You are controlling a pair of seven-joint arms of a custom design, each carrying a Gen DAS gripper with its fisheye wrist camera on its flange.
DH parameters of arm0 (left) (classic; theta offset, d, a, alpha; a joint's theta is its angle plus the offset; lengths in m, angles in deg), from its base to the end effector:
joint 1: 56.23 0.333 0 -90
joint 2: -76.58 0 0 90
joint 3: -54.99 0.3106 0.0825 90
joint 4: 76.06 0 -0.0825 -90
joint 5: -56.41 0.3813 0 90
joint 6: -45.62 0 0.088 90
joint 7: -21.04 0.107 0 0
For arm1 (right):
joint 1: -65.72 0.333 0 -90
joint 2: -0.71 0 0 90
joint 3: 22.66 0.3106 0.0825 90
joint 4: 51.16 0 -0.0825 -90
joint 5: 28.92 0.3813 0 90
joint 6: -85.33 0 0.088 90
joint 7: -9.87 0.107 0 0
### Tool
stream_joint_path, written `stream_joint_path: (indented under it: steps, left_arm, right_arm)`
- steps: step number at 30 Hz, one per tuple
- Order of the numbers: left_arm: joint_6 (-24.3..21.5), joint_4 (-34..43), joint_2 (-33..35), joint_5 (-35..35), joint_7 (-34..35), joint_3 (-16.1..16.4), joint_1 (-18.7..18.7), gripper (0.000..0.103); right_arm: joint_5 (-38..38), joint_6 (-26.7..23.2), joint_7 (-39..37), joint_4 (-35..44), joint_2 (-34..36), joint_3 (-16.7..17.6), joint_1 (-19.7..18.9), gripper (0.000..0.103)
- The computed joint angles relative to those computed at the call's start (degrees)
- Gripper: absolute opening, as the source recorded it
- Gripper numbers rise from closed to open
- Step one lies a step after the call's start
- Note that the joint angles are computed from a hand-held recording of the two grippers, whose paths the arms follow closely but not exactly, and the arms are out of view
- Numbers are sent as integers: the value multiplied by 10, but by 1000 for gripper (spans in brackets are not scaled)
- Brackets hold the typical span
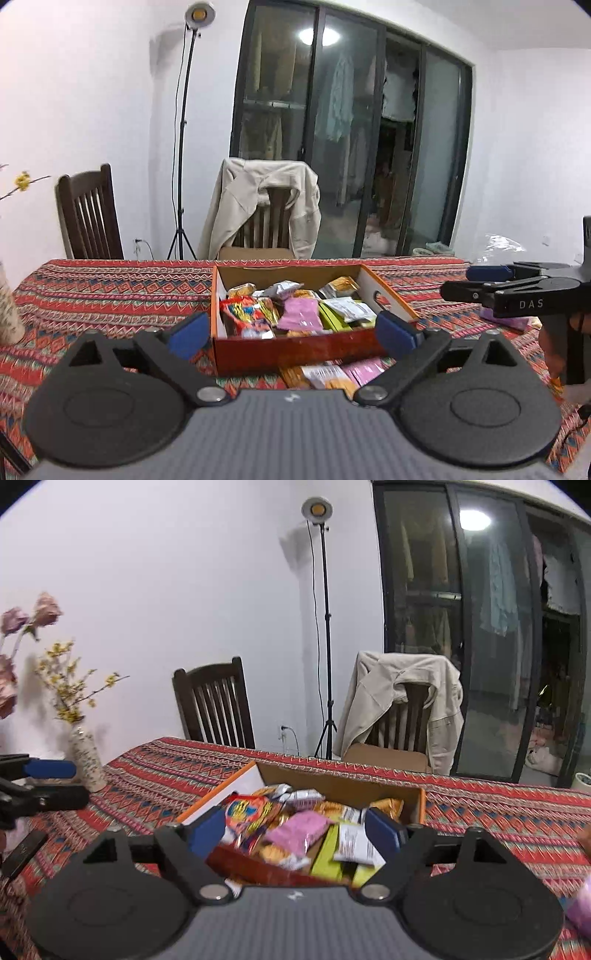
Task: Organize snacks
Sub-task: 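Move both open tools back toward the remaining pink packets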
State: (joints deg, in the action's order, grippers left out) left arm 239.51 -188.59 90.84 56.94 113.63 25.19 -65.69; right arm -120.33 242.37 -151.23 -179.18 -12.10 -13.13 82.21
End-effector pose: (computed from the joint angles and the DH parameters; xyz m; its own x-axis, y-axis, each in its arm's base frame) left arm 0.5128 -0.3813 0.5100 -0.6375 -0.7670 0.0729 -0.3185 0.1762 -0.9314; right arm 0.4412 0.2638 0.5058 -0.0330 -0.9960 -0.0827 -0.3700 0.0890 -0.9248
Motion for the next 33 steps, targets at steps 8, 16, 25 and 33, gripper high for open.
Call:
stream_joint_path:
  steps: [8, 16, 25, 33]
  left_arm:
    - [141, -177, -85, -188, 89, 98, -144, 103]
    - [134, -206, -75, -391, 236, 118, -225, 103]
    - [115, -190, -51, -496, 329, 130, -259, 103]
    - [80, -142, -29, -557, 394, 158, -286, 103]
  right_arm:
    - [28, -153, 119, -139, -98, 81, 62, 96]
    - [102, -250, 200, -186, -77, 122, 119, 96]
    - [164, -263, 194, -192, -21, 107, 164, 96]
    - [155, -252, 191, -184, -9, 89, 166, 96]
